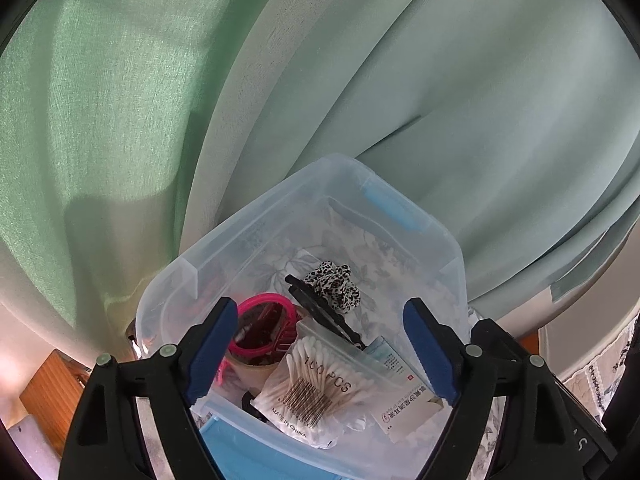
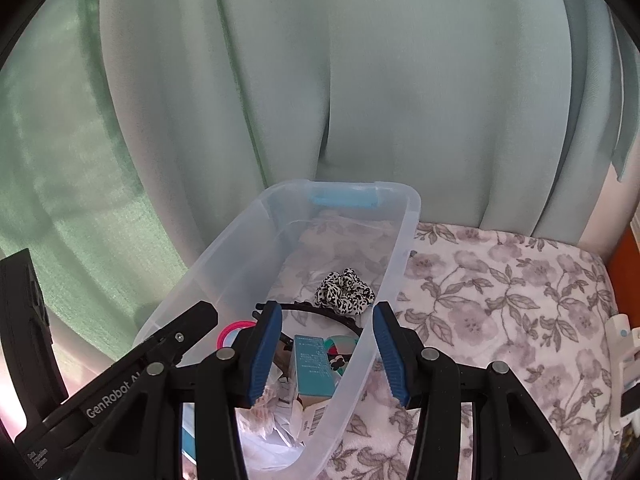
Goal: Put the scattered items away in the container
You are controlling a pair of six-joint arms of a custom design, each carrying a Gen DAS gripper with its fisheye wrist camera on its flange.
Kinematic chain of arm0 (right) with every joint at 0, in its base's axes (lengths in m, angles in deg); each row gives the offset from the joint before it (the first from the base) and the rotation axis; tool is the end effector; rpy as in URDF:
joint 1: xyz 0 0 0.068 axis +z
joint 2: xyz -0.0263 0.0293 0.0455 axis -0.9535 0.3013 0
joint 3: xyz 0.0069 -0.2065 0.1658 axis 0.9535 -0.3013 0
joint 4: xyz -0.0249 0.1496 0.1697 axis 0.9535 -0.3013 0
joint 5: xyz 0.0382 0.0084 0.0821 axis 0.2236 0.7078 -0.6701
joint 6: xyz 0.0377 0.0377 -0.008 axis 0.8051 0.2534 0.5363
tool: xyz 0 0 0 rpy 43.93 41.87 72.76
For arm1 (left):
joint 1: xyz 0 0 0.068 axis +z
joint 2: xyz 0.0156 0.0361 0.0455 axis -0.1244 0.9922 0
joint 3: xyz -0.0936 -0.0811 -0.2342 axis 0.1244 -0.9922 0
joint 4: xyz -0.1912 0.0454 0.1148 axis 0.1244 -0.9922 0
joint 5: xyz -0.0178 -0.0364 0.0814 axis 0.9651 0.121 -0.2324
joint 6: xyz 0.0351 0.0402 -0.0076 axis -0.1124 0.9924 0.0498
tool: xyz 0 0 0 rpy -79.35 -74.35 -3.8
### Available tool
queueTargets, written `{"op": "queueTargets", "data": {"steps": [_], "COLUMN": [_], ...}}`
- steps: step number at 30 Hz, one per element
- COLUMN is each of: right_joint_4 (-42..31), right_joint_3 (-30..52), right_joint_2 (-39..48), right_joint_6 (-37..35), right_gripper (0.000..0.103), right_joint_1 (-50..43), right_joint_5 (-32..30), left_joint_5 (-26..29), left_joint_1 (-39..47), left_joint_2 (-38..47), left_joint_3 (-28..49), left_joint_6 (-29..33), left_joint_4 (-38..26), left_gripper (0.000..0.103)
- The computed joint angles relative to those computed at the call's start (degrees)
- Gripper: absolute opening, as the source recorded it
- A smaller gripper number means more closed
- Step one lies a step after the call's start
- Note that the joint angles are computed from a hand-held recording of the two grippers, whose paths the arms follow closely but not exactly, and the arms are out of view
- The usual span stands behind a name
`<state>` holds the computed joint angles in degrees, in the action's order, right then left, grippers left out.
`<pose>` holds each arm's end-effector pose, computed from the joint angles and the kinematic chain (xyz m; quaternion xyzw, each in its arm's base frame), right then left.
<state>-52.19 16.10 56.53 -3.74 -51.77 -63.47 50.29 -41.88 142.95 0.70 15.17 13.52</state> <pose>0.3140 0.1316 0.3334 -0.2546 0.8753 0.2133 0.3514 0.2091 -0.1191 0.3034 -0.3901 0.8150 -0.0721 0.4225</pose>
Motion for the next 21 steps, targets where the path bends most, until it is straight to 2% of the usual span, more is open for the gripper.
{"op": "queueTargets", "data": {"steps": [9, 21], "right_joint_4": [-2.3, -7.1], "right_joint_3": [0.2, 1.0], "right_joint_2": [-2.3, -6.3], "right_joint_6": [0.0, -1.2], "right_gripper": [0.058, 0.064], "right_joint_1": [-1.8, -6.1], "right_joint_5": [0.1, -1.6], "left_joint_5": [-0.6, -5.6], "left_joint_1": [-1.3, -8.1], "left_joint_2": [3.8, 10.4], "left_joint_3": [5.2, 18.1], "left_joint_6": [1.2, 0.0], "left_joint_4": [-3.8, -17.4], "left_gripper": [0.086, 0.087]}}
